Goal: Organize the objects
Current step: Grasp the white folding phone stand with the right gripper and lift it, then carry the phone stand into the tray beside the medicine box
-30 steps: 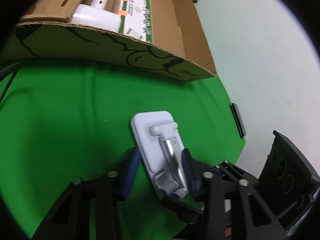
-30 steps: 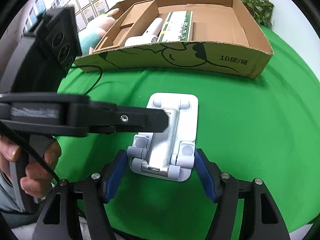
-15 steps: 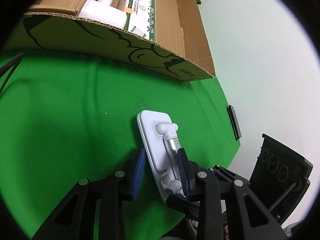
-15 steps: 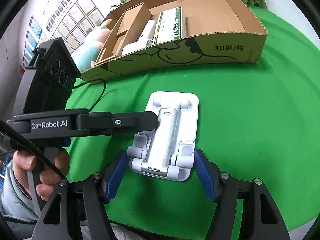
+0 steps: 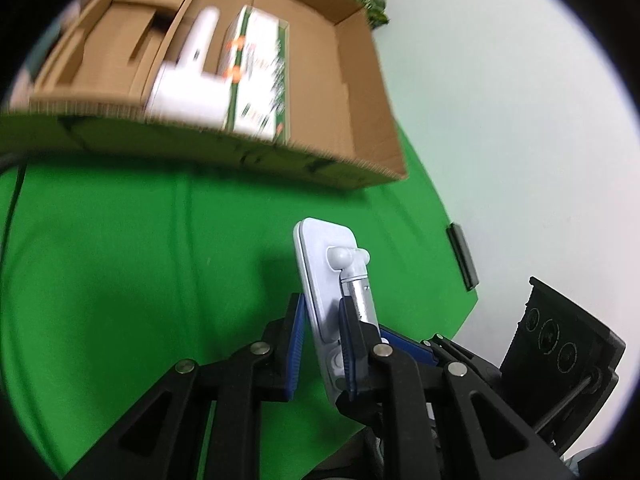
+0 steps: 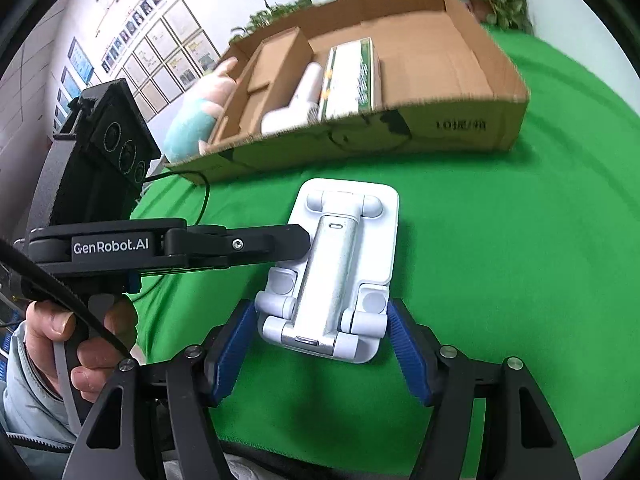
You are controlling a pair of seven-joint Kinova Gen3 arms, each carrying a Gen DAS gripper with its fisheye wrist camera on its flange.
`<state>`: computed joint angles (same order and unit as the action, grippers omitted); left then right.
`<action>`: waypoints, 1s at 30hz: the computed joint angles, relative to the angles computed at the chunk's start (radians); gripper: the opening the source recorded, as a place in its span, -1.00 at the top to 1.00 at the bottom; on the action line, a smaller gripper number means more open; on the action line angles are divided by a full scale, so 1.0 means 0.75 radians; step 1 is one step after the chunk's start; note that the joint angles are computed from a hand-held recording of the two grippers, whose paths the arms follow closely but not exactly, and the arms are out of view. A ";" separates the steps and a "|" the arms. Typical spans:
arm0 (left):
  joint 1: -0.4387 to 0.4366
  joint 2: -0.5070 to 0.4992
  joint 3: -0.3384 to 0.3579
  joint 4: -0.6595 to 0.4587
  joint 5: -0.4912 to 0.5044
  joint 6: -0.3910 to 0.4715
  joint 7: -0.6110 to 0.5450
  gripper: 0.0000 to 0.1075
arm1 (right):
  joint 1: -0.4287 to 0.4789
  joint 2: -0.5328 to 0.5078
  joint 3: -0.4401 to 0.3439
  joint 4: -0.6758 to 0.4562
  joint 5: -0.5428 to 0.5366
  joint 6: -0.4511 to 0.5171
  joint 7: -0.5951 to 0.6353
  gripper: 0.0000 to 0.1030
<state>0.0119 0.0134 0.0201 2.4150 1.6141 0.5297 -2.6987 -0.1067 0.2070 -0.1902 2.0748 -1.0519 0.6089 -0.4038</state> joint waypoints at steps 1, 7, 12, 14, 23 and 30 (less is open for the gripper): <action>0.000 -0.022 0.000 -0.010 -0.021 -0.007 0.021 0.71 | 0.002 -0.013 -0.005 0.001 -0.015 -0.007 0.017 -0.24; -0.003 -0.139 0.008 -0.141 -0.267 -0.043 0.215 0.72 | -0.054 -0.124 -0.007 -0.014 -0.103 -0.125 0.115 -0.24; 0.025 -0.169 -0.004 -0.281 -0.452 -0.064 0.339 0.72 | -0.100 -0.162 0.017 -0.080 -0.136 -0.183 0.116 -0.24; 0.037 -0.175 -0.015 -0.322 -0.498 -0.069 0.367 0.72 | -0.119 -0.163 0.024 -0.115 -0.116 -0.200 0.082 -0.24; 0.036 -0.077 -0.034 -0.640 -0.878 -0.052 0.652 0.73 | -0.117 -0.054 0.001 -0.408 0.079 -0.191 -0.121 -0.24; -0.056 0.086 -0.010 -0.868 -1.004 0.076 0.800 0.73 | -0.159 0.143 0.044 -0.805 0.407 -0.024 -0.471 -0.23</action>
<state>-0.0302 0.0782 0.0129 1.7638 0.8612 0.5871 -2.0988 -0.2259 0.3146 -0.1573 1.4714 -0.7464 0.5908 -0.7570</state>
